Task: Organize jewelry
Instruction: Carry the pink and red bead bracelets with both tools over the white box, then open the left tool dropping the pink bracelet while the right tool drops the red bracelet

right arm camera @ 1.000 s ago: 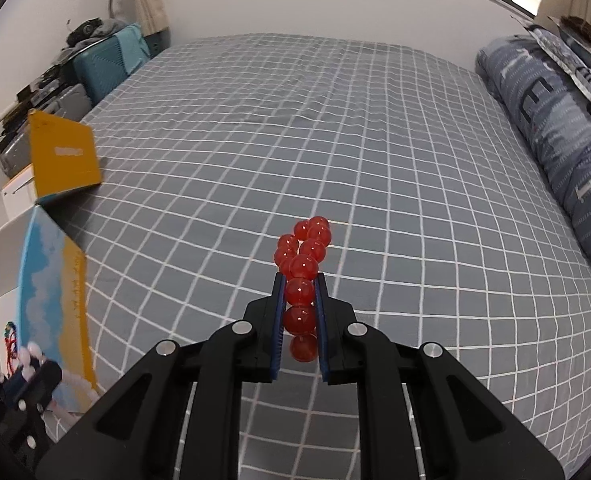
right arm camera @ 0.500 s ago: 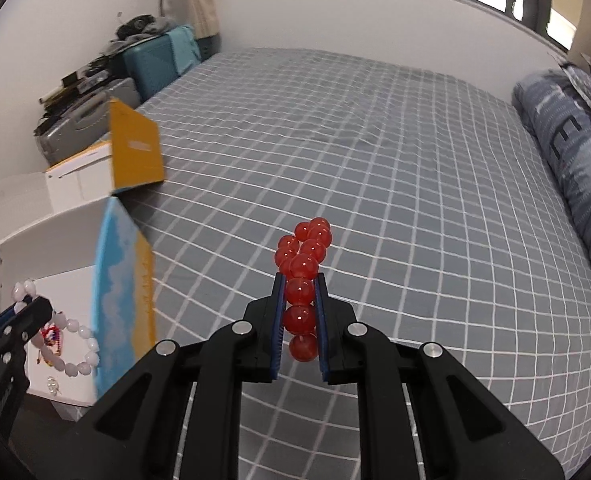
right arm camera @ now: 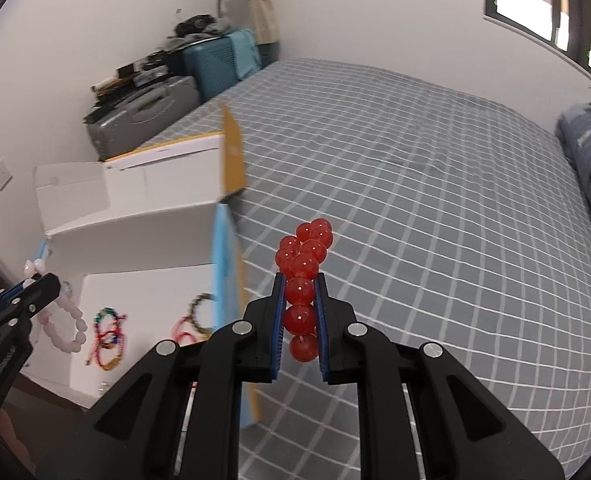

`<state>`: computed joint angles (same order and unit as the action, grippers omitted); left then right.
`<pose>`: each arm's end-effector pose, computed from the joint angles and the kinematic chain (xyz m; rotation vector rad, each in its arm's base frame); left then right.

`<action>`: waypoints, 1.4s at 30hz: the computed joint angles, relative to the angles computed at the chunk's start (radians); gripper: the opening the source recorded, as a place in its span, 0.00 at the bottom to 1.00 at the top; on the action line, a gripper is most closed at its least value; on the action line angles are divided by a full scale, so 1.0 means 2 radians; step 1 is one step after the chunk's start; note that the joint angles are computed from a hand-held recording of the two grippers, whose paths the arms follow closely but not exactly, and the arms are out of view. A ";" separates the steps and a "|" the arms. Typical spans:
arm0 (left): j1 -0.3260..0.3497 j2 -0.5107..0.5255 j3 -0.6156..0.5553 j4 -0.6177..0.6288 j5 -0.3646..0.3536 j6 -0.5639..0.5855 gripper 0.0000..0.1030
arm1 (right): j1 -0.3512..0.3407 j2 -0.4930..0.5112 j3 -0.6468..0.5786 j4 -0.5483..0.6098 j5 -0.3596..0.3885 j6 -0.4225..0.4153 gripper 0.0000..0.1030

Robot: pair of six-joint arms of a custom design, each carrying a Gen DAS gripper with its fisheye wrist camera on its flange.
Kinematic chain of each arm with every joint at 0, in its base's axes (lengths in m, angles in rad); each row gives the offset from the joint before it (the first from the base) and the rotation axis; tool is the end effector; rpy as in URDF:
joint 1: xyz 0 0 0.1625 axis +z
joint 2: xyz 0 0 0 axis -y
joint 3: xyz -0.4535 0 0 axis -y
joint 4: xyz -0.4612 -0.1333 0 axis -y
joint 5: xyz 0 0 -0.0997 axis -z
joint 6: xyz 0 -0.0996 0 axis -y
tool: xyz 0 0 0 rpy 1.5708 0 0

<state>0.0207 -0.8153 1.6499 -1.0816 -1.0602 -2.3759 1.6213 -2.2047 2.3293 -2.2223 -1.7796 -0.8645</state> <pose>-0.5569 -0.1935 0.0329 -0.4015 1.8630 -1.0066 0.1289 -0.3181 0.4365 1.1206 -2.4484 0.5550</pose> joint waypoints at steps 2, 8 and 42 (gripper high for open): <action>-0.005 -0.009 0.009 0.004 -0.010 -0.008 0.11 | 0.015 -0.004 0.006 0.012 0.001 0.009 0.12; -0.016 -0.030 0.037 0.002 -0.043 -0.030 0.11 | 0.048 -0.006 0.022 0.033 0.002 0.027 0.12; -0.005 -0.100 0.170 -0.093 -0.108 -0.037 0.15 | 0.094 0.067 0.106 -0.014 -0.089 0.028 0.16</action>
<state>0.0103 -1.0162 1.9892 -1.2672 -1.2761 -2.4503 1.8100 -2.0699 2.5421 -2.2508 -1.9577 -0.8083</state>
